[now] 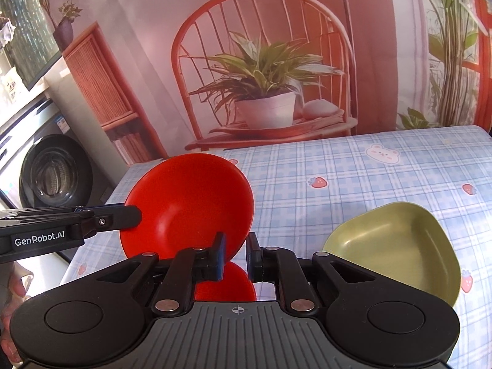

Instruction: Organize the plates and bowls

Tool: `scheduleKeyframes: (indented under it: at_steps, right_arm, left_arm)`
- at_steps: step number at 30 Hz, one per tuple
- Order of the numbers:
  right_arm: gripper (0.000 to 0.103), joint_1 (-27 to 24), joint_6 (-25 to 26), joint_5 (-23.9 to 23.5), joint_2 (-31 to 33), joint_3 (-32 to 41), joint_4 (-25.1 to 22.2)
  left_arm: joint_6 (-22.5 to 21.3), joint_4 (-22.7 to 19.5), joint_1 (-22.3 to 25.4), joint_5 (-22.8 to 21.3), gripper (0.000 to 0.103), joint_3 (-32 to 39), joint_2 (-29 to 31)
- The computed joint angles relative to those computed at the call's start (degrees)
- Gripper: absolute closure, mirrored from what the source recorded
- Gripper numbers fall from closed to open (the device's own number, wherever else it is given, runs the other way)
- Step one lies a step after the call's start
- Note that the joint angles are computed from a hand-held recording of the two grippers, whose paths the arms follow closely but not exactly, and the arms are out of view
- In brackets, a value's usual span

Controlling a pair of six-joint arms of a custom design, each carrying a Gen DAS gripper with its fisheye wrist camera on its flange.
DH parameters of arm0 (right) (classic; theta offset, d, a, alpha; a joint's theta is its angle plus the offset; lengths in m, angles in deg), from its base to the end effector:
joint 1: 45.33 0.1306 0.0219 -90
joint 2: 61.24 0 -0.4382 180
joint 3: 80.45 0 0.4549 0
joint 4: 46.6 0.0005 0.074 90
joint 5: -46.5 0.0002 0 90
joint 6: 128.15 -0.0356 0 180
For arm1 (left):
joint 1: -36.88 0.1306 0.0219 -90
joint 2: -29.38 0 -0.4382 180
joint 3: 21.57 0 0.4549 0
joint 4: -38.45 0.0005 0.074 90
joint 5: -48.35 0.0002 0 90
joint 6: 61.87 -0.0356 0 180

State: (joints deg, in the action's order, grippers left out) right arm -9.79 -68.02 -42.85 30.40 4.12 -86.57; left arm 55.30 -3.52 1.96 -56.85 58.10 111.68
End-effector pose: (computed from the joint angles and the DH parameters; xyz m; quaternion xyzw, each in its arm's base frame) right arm 0.4565 0.3250 0.4323 -0.0439 0.9295 0.1934 0.3110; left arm 0.4106 -0.2759 0.4678 0.0109 0.9158 -0.0927 0.3906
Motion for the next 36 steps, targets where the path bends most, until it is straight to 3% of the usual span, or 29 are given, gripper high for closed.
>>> scheduleKeyframes:
  at_steps: [16,36]
  right_arm:
    - [0.091,2.4,-0.1,0.6,-1.6,-2.8,-3.5]
    - [0.091,2.5,0.6,-1.1,-0.7,-3.4,-4.5]
  left_arm:
    - [3.9,-0.1,-1.2,1.8,0.092,-5.2,-2.4]
    - [5.5,-0.9,-1.0,3.1,0.092,-7.1,-2.0]
